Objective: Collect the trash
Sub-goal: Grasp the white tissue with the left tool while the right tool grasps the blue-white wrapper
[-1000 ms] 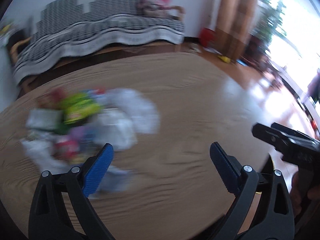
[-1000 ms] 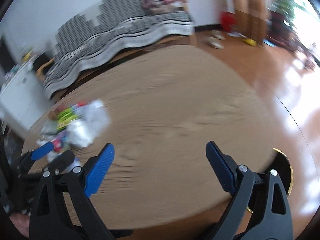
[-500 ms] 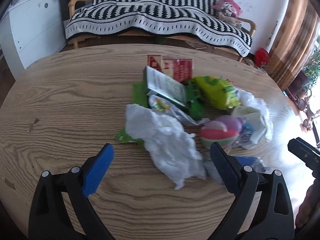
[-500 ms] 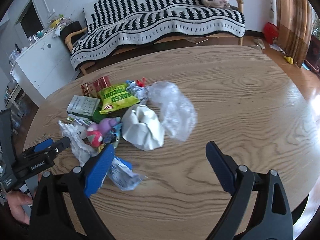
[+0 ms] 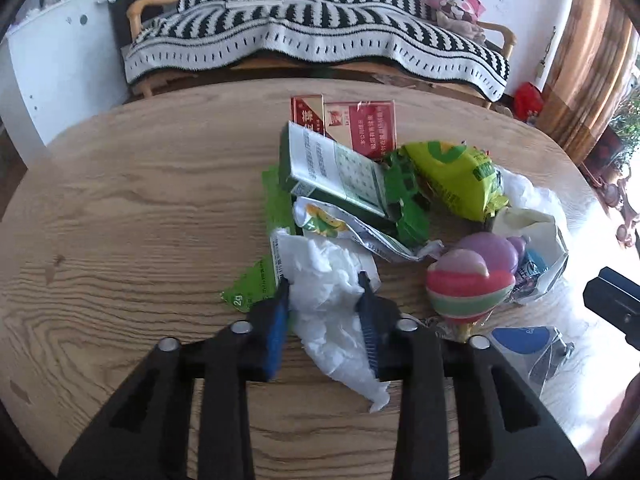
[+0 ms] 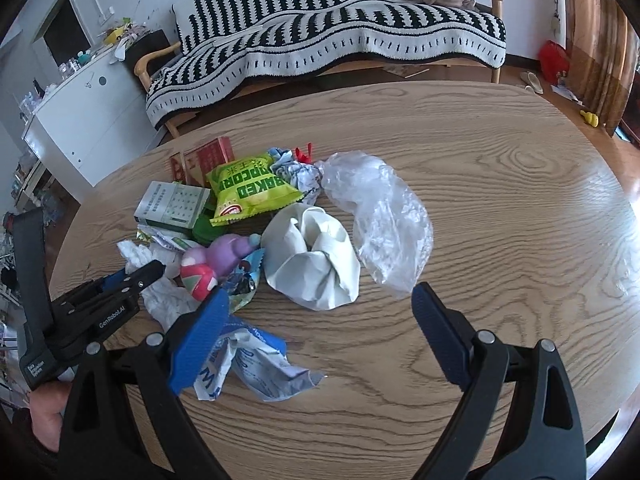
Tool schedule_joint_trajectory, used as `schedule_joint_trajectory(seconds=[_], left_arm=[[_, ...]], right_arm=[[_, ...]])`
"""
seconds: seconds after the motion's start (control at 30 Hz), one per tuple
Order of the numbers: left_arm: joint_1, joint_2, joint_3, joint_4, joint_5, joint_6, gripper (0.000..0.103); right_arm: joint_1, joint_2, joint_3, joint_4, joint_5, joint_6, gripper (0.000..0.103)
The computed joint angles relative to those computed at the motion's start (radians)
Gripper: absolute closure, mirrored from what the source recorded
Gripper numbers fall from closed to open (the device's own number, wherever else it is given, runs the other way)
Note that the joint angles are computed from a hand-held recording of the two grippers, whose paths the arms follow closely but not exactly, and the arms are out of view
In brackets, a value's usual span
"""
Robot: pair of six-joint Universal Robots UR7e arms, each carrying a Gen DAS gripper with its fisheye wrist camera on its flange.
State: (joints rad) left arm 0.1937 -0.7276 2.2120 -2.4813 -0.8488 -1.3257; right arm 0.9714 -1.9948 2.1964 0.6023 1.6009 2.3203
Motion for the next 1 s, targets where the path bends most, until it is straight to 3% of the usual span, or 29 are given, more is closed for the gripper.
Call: schedule_joint_trajectory(seconds=[0.33,0.77,0.8,0.87,0.9,0.97,1.0], left_arm=[[-0.086,-0.144,0.060,0.034,0.041,-0.032,0.085],[-0.066,-0.176,0.079,0.015,0.037,-0.056,0.085],[-0.065,-0.174,0.077,0.015,0.037,-0.052,0.085],[-0.066,-0.169,0.069,0.023,0.036,-0.049,0.085],[-0.066,-0.167,0.065,0.028,0.036,-0.048,0.085],[-0.065,-0.165,0.061,0.024,0.034,-0.039,0.085],[-0.066,-0.163,0.058,0.023,0.035,-0.036,0.085]], right_arm=[[-0.014,0.012,0.026,0.066,-0.033,-0.094,0.014],[0.124,0.126,0.096,-0.053,0.150,-0.132,0.014],[0.131,0.135,0.101,-0.065,0.167,-0.137,0.024],[0.133,0.133,0.109,-0.074,0.172,-0.144,0.029],[0.126,0.124,0.112,-0.064,0.157,-0.155,0.045],[0.130,0.106,0.115,-0.053,0.152,-0.156,0.050],[0.127,0.091,0.116,-0.042,0.142,-0.164,0.061]])
